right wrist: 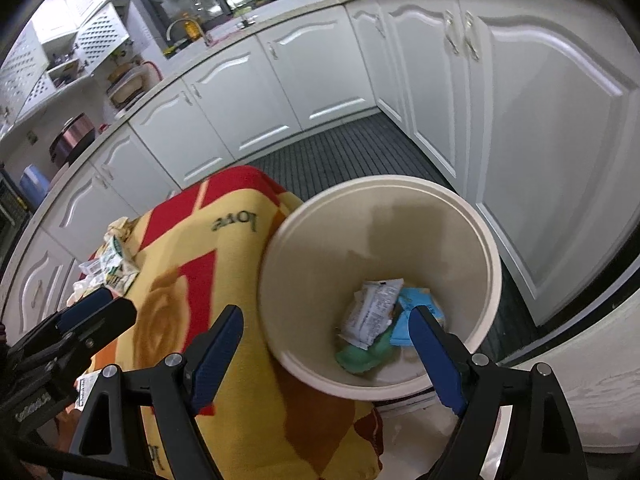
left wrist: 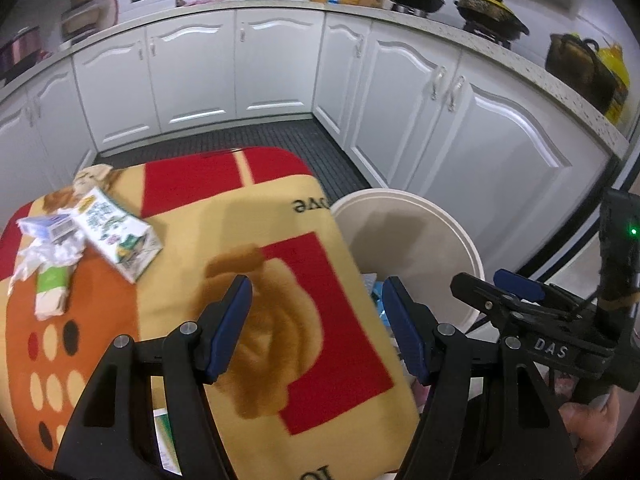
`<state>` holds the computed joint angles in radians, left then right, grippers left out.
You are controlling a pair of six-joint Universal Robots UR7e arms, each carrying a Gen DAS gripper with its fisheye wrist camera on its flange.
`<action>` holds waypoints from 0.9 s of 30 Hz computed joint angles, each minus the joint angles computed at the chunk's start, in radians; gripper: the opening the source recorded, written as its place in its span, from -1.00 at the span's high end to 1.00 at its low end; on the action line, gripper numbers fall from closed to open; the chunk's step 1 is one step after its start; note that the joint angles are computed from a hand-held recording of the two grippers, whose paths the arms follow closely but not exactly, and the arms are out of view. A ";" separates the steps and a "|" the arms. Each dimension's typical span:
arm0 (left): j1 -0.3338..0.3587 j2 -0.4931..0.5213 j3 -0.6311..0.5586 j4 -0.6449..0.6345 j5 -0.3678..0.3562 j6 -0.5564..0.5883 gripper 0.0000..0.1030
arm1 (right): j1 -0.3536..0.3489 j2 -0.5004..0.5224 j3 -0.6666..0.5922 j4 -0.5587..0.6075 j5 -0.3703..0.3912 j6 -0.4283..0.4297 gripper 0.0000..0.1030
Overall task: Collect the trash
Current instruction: 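Move the left tool to the white tissue while the right tool approaches the milk carton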
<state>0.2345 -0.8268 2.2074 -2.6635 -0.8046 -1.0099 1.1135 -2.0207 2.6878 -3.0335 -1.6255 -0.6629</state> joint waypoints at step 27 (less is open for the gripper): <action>0.003 -0.473 0.226 0.453 0.062 -0.352 -0.30 | 0.402 0.293 0.011 -0.165 -0.174 0.131 -0.61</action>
<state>0.2372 -1.2995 2.4338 -2.2109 -0.7427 -1.3615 1.5150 -1.7279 2.6985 -3.1984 -1.7995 -0.5322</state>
